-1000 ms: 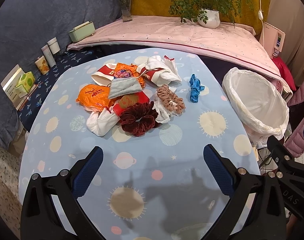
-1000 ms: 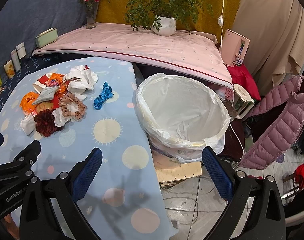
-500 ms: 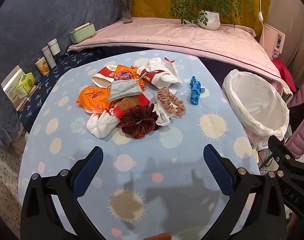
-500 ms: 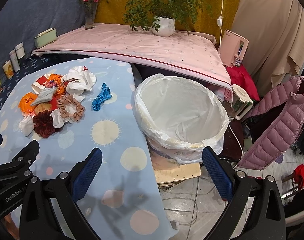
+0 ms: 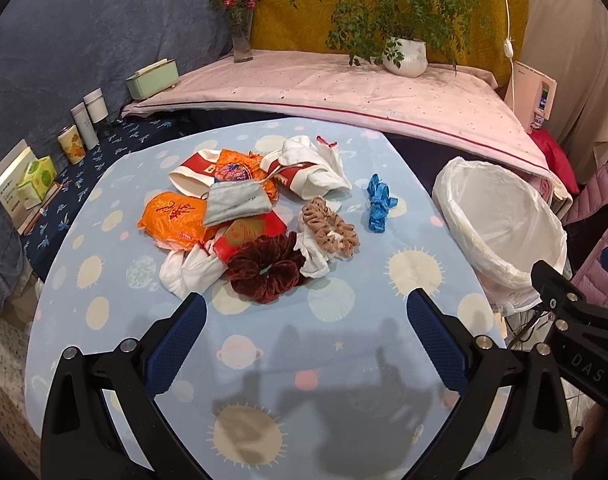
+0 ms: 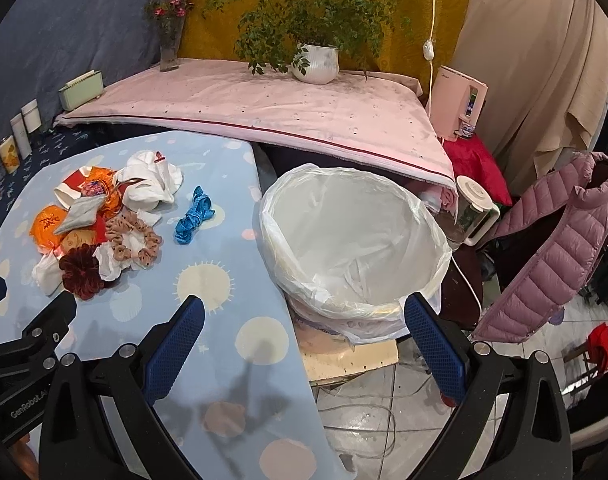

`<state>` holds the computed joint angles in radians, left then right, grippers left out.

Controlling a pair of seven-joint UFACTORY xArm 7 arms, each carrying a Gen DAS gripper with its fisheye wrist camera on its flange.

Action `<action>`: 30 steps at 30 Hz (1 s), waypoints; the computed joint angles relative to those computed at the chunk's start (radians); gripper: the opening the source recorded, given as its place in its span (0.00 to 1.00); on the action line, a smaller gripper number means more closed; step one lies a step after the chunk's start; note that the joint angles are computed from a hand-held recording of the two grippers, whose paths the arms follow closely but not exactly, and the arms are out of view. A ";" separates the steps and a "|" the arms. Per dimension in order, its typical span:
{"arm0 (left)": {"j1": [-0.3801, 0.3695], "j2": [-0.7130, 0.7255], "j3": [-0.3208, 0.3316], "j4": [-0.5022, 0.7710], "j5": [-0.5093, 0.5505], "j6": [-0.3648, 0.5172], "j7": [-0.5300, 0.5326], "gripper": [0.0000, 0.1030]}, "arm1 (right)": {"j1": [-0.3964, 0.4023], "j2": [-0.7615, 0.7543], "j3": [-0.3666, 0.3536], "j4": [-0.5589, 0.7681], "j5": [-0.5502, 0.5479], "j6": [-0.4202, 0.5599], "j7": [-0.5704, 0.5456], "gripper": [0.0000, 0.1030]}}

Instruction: Collect trash

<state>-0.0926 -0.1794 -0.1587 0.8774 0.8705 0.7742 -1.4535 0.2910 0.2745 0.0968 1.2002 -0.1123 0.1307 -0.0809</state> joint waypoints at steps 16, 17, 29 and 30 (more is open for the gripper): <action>0.129 -0.043 0.081 -0.125 -0.030 -0.115 0.035 0.93 | -0.006 0.130 0.126 0.161 0.135 0.071 -0.103 0.93; 0.140 -0.044 0.087 -0.135 -0.041 -0.126 0.044 0.93 | -0.006 0.142 0.137 0.177 0.150 0.083 -0.114 0.93; 0.283 -0.064 0.138 -0.256 -0.087 -0.334 0.114 0.93 | 0.104 0.243 0.125 0.309 0.155 0.148 -0.127 0.93; 0.294 -0.063 0.142 -0.265 -0.101 -0.357 0.122 0.92 | 0.110 0.249 0.125 0.316 0.153 0.151 -0.128 0.93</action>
